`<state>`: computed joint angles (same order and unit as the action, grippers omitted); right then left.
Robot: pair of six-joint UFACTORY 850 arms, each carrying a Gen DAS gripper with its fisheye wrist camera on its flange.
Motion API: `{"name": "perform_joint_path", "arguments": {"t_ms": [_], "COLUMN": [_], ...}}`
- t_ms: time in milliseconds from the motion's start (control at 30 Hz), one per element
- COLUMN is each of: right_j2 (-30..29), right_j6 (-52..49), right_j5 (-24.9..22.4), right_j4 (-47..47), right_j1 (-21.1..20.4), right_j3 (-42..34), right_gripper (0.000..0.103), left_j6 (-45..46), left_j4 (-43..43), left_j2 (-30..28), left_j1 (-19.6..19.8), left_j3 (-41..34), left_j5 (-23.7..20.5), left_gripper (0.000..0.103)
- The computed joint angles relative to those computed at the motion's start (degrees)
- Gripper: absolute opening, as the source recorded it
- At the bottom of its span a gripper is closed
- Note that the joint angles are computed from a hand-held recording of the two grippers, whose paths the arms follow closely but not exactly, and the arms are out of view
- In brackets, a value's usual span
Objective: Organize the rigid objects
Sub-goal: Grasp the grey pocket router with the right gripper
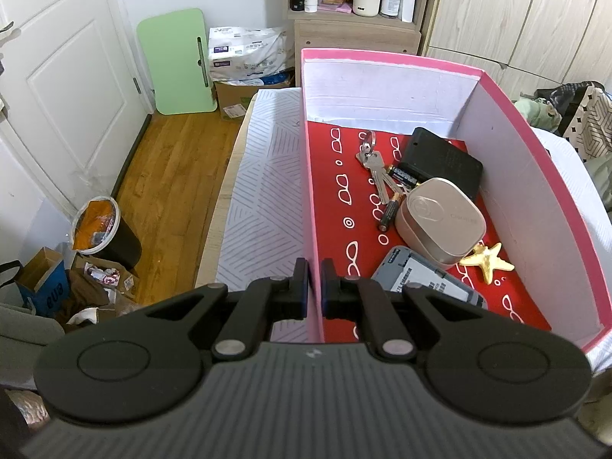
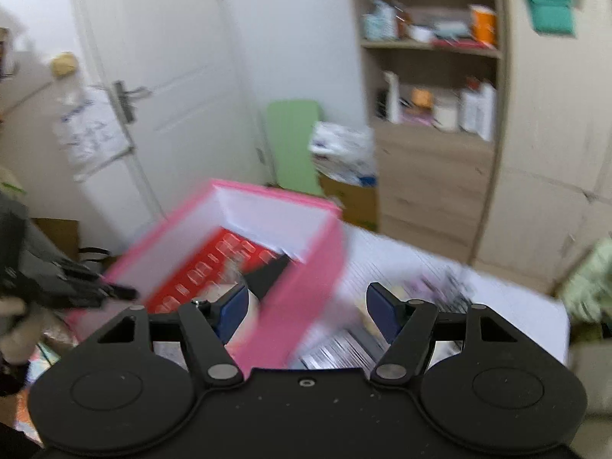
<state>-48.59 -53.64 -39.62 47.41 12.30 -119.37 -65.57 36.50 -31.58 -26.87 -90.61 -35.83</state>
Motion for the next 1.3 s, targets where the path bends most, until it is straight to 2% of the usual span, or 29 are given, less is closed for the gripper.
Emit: {"name": "perform_joint_path", "arguments": {"t_ms": [267,500,600,833,1000,1067,1133,1167,1200,1233,1300], "right_j2": [2.67,0.10,0.15,1.62,1.58,1.67,1.62,1.35,0.78,0.51,0.96], "right_j6": [-1.75,-3.43,-9.22,-27.02,-38.70,-42.59,-41.26,-40.87,-39.38,-38.43,-37.08], "right_j5": [11.78,7.18,7.97,16.53,17.40,17.50,17.41,15.95,13.41,11.08,10.25], "right_j4": [-0.44,9.62,13.11,18.31,19.93,18.59,13.56,12.64,10.91,10.10,7.86], "right_j1": [-0.37,-0.88,0.30,3.91,4.79,4.94,5.07,4.84,4.51,4.14,3.97], "right_j3": [10.49,10.99,12.80,17.13,17.89,18.00,17.37,16.75,15.56,14.82,14.89], "right_gripper": [0.073,0.073,0.073,0.073,0.073,0.068,0.054,0.050,0.036,0.029,0.028], "left_j6": [0.04,0.19,0.25,0.48,0.44,0.69,0.91,0.98,0.90,0.90,0.92], "left_j4": [-0.04,-0.20,-0.15,-0.67,-0.69,-0.70,-0.77,-0.81,-0.74,-0.79,-0.70], "left_j2": [-0.73,-0.90,-0.92,-0.91,-0.76,-0.60,-0.41,-0.37,-0.32,-0.38,-0.36], "left_j1": [-0.28,-0.31,-0.33,-0.22,-0.21,-0.21,-0.20,-0.22,-0.23,-0.23,-0.25], "left_j3": [-1.09,-1.38,-1.40,-1.42,-1.16,-0.96,-0.77,-0.79,-0.72,-0.83,-0.78], "left_j5": [-1.17,-1.37,-1.50,-1.42,-1.29,-1.25,-1.12,-1.12,-1.08,-1.18,-1.25], "left_gripper": [0.006,0.006,0.006,0.006,0.006,0.006,0.006,0.006,0.006,0.006,0.006]}}
